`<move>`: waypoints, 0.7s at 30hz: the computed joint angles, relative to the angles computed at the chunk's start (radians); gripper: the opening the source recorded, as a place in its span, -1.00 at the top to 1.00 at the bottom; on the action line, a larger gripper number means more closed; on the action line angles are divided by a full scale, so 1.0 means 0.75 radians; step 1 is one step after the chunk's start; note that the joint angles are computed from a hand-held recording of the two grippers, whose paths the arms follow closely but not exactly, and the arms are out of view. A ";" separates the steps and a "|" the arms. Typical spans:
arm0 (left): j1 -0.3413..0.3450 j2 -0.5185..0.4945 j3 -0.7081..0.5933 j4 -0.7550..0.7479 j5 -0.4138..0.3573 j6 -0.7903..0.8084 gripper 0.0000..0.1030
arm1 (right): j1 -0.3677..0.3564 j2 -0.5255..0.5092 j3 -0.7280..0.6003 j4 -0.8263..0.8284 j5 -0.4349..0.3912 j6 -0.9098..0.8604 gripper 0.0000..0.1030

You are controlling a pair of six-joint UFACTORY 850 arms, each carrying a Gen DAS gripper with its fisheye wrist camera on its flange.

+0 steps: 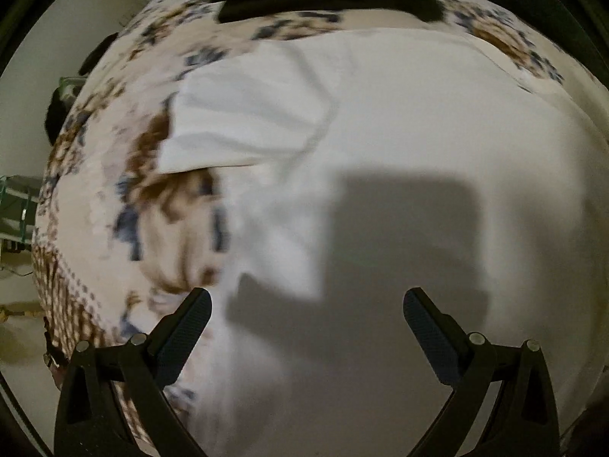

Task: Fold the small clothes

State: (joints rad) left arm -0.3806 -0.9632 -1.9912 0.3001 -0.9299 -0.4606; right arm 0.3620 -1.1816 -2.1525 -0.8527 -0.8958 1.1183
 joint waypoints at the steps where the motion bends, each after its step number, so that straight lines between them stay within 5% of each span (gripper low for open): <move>1: 0.013 0.002 0.005 0.009 0.007 -0.006 -1.00 | 0.026 -0.085 -0.115 0.039 -0.028 -0.140 0.86; 4: 0.050 -0.013 -0.012 0.024 0.000 -0.031 -1.00 | 0.066 -0.280 -0.406 0.308 -0.160 -0.558 0.59; 6: 0.084 -0.015 -0.017 0.030 -0.003 -0.053 -1.00 | 0.084 -0.276 -0.413 0.376 -0.166 -0.670 0.59; 10: 0.162 -0.011 -0.007 -0.056 -0.006 -0.100 -1.00 | 0.094 0.018 0.012 0.575 0.058 -0.629 -0.05; 13: 0.267 -0.045 -0.055 -0.342 0.030 -0.067 -1.00 | 0.091 0.193 0.268 0.679 0.138 -0.515 -0.05; 18: 0.396 -0.118 -0.064 -1.040 0.259 -0.008 -0.99 | 0.069 0.305 0.463 0.803 0.198 -0.290 -0.05; 21: 0.398 -0.170 -0.126 -1.137 0.372 0.015 -0.80 | 0.029 0.349 0.559 0.972 0.276 -0.172 -0.06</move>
